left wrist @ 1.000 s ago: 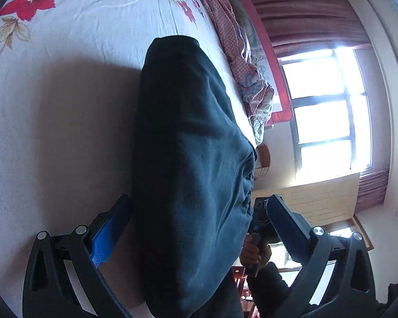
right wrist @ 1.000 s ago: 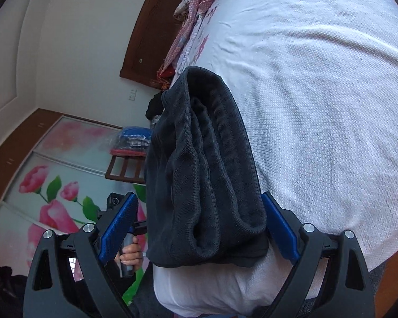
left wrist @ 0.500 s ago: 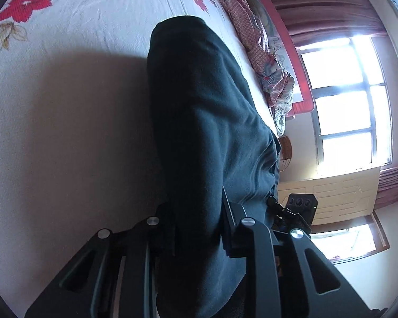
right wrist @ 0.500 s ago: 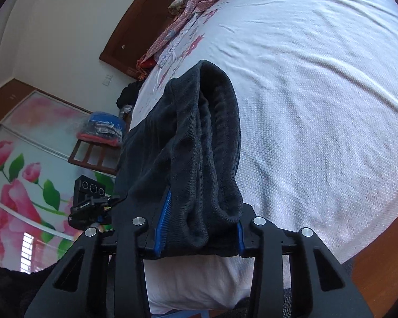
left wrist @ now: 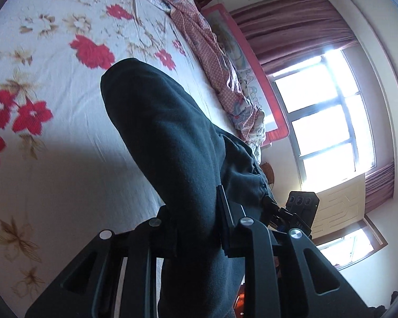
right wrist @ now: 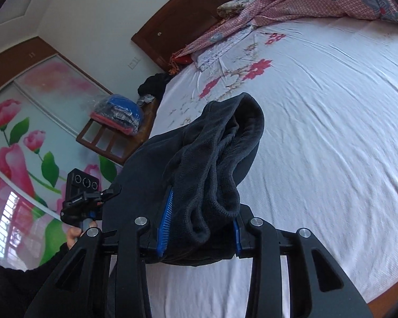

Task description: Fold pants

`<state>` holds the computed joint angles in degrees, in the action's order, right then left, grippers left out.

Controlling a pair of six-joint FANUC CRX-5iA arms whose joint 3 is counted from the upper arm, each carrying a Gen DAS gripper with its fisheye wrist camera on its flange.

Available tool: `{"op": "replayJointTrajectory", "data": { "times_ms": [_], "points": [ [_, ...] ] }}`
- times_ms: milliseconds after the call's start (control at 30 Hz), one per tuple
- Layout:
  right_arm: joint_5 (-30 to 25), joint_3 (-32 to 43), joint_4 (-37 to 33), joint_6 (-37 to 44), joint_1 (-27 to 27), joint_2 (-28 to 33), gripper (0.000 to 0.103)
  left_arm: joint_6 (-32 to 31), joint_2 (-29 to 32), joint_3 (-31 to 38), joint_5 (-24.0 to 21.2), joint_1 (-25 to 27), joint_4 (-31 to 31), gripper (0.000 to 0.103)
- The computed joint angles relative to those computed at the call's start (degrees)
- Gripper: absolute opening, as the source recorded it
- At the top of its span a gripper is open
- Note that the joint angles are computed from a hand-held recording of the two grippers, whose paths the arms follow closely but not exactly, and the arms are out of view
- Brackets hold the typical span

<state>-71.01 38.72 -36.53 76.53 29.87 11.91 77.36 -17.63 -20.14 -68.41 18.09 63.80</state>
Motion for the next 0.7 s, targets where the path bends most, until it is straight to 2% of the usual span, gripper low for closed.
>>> {"op": "replayJointTrajectory", "data": {
  "times_ms": [133, 200, 267, 300, 333, 367, 400, 433, 467, 500, 600, 700],
  "points": [
    [2.34, 2.75, -0.11, -1.56, 3.02, 4.04, 0.035, -1.54, -0.4, 2.56, -4.89, 8.57, -2.77, 0.022],
    [4.42, 1.21, -1.7, -1.74, 3.93, 5.1, 0.035, -3.08, -0.84, 2.64, -7.07, 12.14, -5.28, 0.022],
    [5.23, -0.37, 0.54, -2.85, 6.01, 6.67, 0.035, -4.05, -0.75, 1.65, -8.64, 14.91, -8.31, 0.024],
    [4.77, -1.43, -0.56, -4.0, 5.96, 7.46, 0.037, -3.09, -0.7, 0.96, -8.54, 15.84, -10.45, 0.03],
    [4.19, -2.81, 1.32, -7.45, 6.8, 7.92, 0.048, -1.5, -0.55, 0.76, -8.96, 17.08, -14.44, 0.047],
    [6.61, -6.14, 0.81, -8.17, 6.63, 6.58, 0.053, 0.95, -0.28, 0.16, -8.79, 16.83, -17.71, 0.05],
    [10.78, -10.07, -2.69, -6.17, 5.56, 4.07, 0.053, 2.86, -0.82, -1.33, -9.08, 18.06, -19.32, 0.051],
    [12.23, -11.88, -3.85, -6.68, 5.04, 2.55, 0.056, 2.47, -2.81, -4.73, -7.6, 18.85, -18.04, 0.066],
    [12.48, -12.87, -3.43, -9.03, 4.81, 1.44, 0.056, 0.92, -5.41, -8.42, -6.53, 20.63, -15.12, 0.076],
    [12.95, -13.96, -3.74, -9.73, 4.32, 0.14, 0.056, 0.66, -7.72, -10.88, -5.78, 22.29, -13.08, 0.082],
    [15.14, -15.52, -1.2, -10.77, 4.57, -3.24, 0.056, 0.14, -12.92, -13.4, -5.2, 25.75, -10.61, 0.085],
    [15.09, -13.19, -7.03, -7.06, 3.7, -3.22, 0.056, 0.27, -16.31, -10.99, -4.18, 24.83, -12.45, 0.092]
  ]
}}
